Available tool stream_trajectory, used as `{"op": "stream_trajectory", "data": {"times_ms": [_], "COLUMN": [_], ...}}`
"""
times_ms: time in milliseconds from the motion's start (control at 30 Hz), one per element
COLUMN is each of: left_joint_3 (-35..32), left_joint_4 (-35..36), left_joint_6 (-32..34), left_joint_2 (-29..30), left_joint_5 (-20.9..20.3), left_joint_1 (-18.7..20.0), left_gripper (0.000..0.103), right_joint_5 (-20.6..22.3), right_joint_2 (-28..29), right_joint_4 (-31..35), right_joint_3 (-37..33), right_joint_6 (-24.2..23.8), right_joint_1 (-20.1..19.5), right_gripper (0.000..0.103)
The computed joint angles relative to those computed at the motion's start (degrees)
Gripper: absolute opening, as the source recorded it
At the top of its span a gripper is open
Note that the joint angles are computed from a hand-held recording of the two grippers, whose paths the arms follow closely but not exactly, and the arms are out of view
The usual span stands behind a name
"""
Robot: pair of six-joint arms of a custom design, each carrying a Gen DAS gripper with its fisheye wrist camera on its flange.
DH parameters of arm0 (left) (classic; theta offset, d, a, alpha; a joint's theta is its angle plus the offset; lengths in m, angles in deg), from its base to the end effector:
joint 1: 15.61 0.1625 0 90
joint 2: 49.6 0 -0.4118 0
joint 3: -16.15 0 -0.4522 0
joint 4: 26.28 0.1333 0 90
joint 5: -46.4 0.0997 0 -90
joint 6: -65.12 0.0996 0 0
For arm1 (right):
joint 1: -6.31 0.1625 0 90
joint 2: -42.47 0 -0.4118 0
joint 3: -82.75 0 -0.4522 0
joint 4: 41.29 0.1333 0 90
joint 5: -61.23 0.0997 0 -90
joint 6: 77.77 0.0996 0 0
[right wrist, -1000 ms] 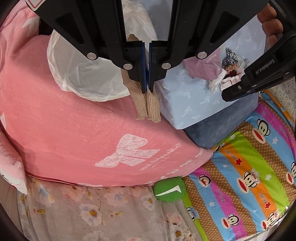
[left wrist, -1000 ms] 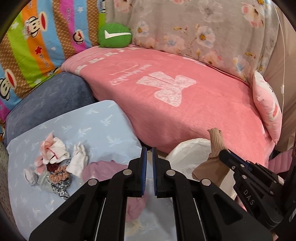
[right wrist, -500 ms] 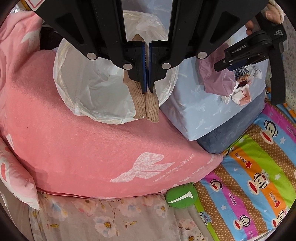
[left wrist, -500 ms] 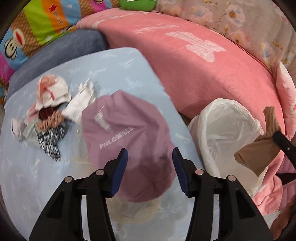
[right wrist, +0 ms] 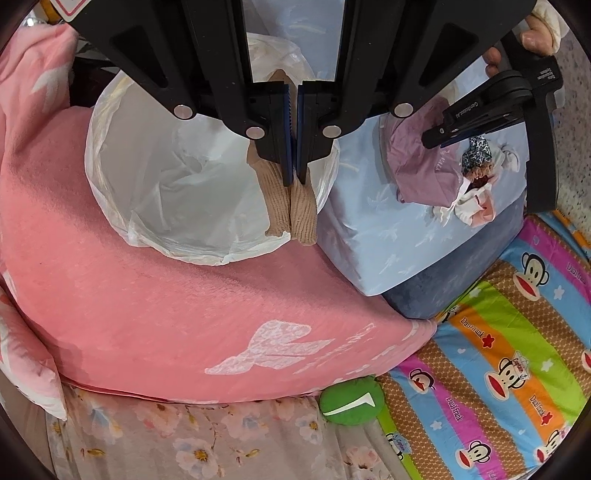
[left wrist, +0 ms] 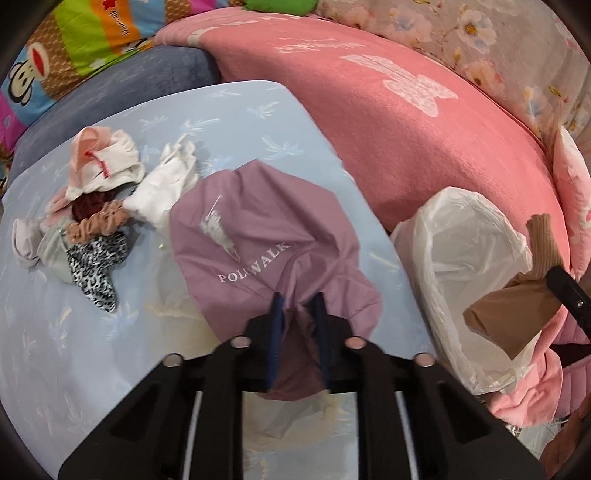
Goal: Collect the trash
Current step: 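Lift the tan stockings with the right tool and carry them over the bin, then drop the mauve cap into the bin with the left tool while the right tool releases the stockings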
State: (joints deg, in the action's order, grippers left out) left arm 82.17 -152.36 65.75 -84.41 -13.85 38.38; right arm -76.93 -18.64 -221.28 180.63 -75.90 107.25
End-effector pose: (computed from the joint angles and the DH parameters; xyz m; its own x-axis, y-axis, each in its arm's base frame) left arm -0.3411 -0.7801 0.0856 -0.7206 0.4852 -0.4953 0.5938 0.8007 -0.0795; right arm 0.1860 -0.6506 0.2924 -0.7715 0.4782 0.4197 -0.0885 0.5726 -0.8151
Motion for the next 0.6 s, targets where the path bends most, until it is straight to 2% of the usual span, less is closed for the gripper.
{"op": "stream_trajectory", "data": {"times_ms": [133,600], "left_joint_3": [-0.5,-3.2], "left_joint_4": [-0.5,-3.9], "left_joint_6": [1.8,7.4], "left_joint_2": [0.1,1.3], "left_joint_5": [-1.5,-10.2], "left_joint_1": [-0.6,-4.9], "left_gripper": [0.001,0.001], "right_joint_5": [-0.2,-2.9], "right_joint_2": [0.1,-2.2], "right_joint_4": [-0.1,-3.1], "right_joint_3": [-0.1,1.2], "right_joint_6": [-0.2,-1.0], "right_joint_1": [0.3,0.2], "right_gripper": [0.002,0.002]}}
